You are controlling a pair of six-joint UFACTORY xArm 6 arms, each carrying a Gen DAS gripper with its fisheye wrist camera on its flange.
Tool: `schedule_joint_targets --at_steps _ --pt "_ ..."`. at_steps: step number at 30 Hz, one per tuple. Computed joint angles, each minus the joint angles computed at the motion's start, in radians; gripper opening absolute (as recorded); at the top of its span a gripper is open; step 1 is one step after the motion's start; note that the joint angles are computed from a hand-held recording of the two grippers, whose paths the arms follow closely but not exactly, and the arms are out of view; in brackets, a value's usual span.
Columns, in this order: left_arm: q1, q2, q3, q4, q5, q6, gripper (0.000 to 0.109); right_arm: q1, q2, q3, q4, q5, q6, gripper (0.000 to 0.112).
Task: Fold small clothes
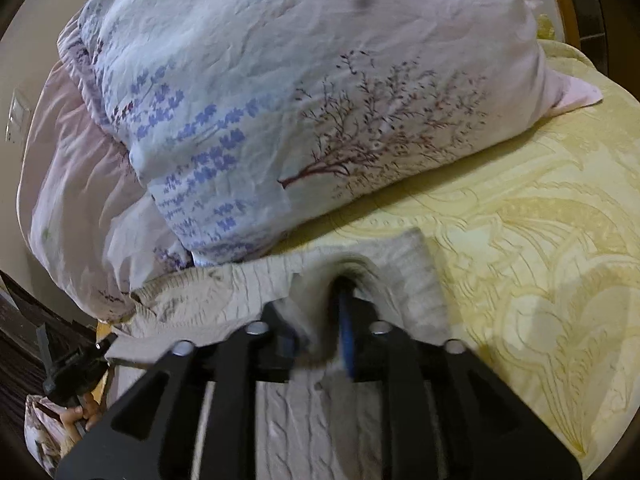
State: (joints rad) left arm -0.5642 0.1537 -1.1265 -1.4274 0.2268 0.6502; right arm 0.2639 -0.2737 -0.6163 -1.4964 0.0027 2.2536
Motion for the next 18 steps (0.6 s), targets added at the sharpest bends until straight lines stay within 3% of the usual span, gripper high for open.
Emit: schedule_joint_targets --at_steps 5,9,10,12,14,18 --pt "0.012 0.003 -0.011 0.004 0.034 -0.024 0.016 0.000 0.011 -0.024 -0.051 0.005 0.059 0.044" --pt "0.005 -0.042 0.014 -0.047 -0.002 0.027 0.059 0.022 -0.106 0.066 0.095 0.087 -0.076 0.060" --pt "0.001 -0.061 0.025 -0.079 -0.023 0.061 0.064 0.023 -0.148 0.097 0.105 0.098 -0.080 0.061" --pt "-0.002 -0.096 0.053 -0.082 -0.054 0.078 0.065 0.020 -0.215 0.154 0.159 0.098 -0.126 0.061" --pt "-0.007 -0.130 0.094 -0.019 -0.082 0.040 0.065 0.039 -0.298 0.231 0.282 0.117 -0.253 0.061" --pt "-0.024 -0.209 0.203 0.113 -0.123 -0.043 0.064 0.087 -0.413 0.332 0.355 0.155 -0.346 0.055"
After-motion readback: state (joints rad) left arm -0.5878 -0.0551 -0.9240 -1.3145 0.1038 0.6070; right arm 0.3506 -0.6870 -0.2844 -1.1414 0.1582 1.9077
